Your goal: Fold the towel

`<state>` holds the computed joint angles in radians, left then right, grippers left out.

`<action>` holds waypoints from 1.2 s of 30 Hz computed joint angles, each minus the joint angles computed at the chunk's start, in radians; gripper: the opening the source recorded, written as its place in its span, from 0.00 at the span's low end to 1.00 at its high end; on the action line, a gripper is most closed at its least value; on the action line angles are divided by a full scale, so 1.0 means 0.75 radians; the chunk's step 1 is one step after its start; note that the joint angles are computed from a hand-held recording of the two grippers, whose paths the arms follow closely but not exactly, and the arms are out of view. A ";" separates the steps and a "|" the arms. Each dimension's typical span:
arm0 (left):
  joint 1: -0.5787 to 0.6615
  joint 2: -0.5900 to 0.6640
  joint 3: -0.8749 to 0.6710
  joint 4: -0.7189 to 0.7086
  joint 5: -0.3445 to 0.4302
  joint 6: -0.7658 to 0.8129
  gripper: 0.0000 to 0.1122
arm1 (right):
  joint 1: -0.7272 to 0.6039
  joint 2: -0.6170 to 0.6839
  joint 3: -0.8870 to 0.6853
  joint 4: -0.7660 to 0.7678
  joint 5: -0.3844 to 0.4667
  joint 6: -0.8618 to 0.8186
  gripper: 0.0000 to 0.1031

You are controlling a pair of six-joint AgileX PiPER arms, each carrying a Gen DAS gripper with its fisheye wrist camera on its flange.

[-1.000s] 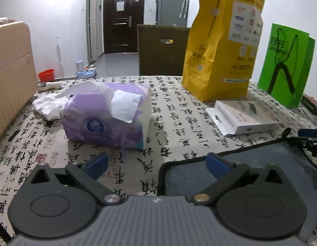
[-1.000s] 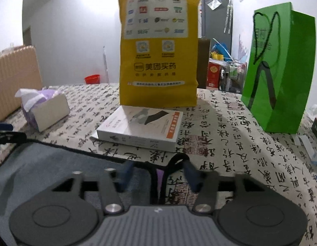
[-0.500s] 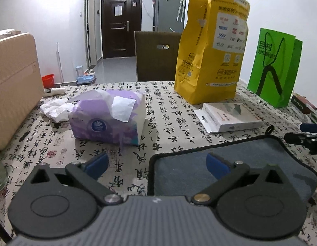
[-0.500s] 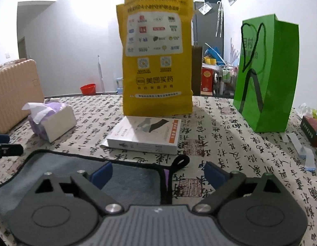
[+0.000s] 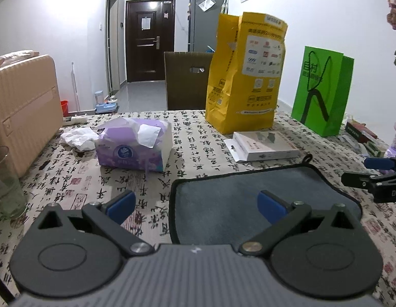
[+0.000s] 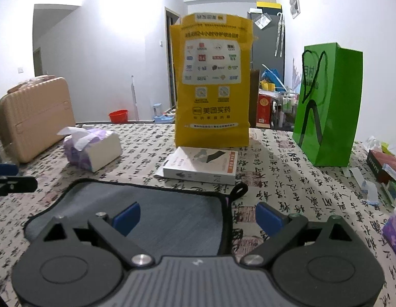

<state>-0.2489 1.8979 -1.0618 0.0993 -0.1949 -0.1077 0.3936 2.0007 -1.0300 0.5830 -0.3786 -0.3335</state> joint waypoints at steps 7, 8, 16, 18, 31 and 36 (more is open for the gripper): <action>-0.027 -0.134 0.176 -0.083 -0.067 0.049 0.92 | 0.068 -0.121 0.170 0.037 -0.073 0.009 0.94; -0.031 -0.154 0.202 -0.096 -0.077 0.058 0.92 | 0.077 -0.133 0.188 0.045 -0.082 0.010 0.94; -0.048 -0.302 0.401 -0.130 -0.156 0.061 0.92 | 0.176 -0.252 0.359 0.125 -0.173 0.013 0.94; -0.049 -0.338 0.450 -0.130 -0.172 0.060 0.92 | 0.207 -0.279 0.395 0.152 -0.194 0.005 0.94; -0.119 -0.551 0.721 -0.270 -0.258 0.154 0.92 | 0.424 -0.415 0.568 0.387 -0.312 -0.095 0.94; -0.163 -0.637 0.815 -0.339 -0.284 0.214 0.92 | 0.528 -0.458 0.631 0.474 -0.378 -0.106 0.94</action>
<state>-0.3711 1.4198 -0.4503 -0.1546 -0.4080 0.0529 0.7894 1.6574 -0.5566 0.9386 -0.6622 -0.4133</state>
